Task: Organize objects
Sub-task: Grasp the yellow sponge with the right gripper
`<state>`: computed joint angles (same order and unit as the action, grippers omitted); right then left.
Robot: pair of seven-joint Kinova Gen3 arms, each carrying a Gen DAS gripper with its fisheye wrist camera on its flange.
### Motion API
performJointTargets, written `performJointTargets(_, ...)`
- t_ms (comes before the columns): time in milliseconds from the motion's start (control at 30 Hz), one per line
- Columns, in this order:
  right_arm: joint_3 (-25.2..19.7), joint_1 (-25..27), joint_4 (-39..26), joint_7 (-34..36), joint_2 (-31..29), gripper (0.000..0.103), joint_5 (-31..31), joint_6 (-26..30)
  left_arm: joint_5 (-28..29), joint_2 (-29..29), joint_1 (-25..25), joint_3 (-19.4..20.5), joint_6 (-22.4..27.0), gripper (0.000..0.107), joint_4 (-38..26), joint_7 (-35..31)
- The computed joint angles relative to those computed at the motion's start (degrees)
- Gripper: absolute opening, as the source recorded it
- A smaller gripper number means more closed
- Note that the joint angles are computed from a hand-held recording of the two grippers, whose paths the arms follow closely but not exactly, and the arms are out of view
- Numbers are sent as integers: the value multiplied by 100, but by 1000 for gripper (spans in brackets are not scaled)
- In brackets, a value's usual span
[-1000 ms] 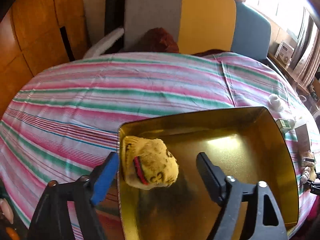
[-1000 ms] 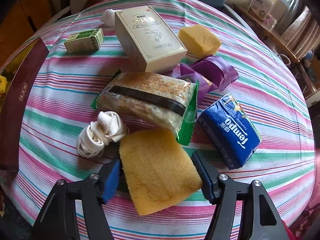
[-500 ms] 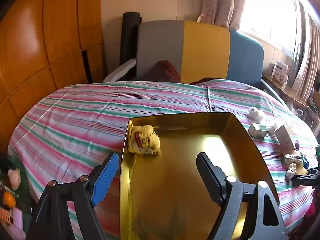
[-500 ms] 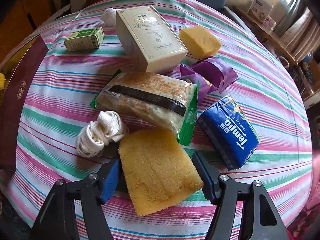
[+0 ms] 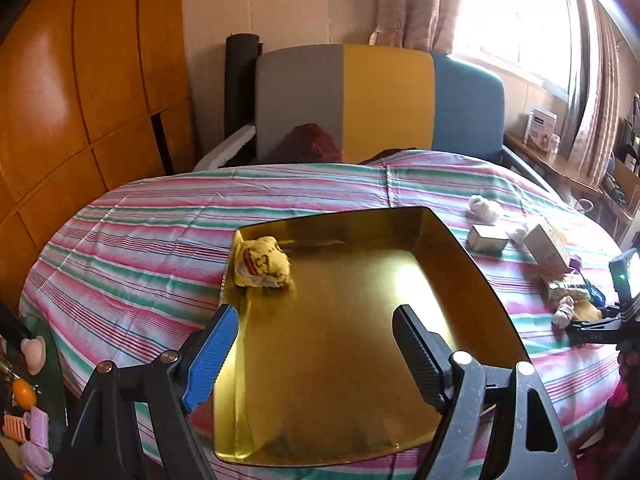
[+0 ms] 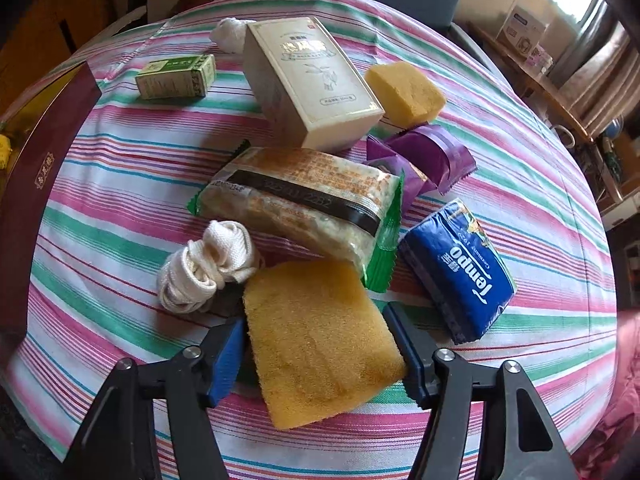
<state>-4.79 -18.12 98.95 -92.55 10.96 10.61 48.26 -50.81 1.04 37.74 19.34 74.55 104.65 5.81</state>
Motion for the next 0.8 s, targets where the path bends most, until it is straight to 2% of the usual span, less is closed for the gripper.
performJointTargets(200,-15,-70,111,-71,-76,61,142,-72,61,37,38,9,-48,80,-43,-31)
performJointTargets(367,-16,-97,180,-167,-114,61,218,-103,24,48,115,34,136,79,-112,30)
performJointTargets(600,-32,-136,216,-301,-147,58,285,-91,-177,123,307,97,774,74,-277,52)
performJointTargets(800,-60,-121,40,-434,-287,57,87,370,-352,57,430,128,1189,74,-234,137)
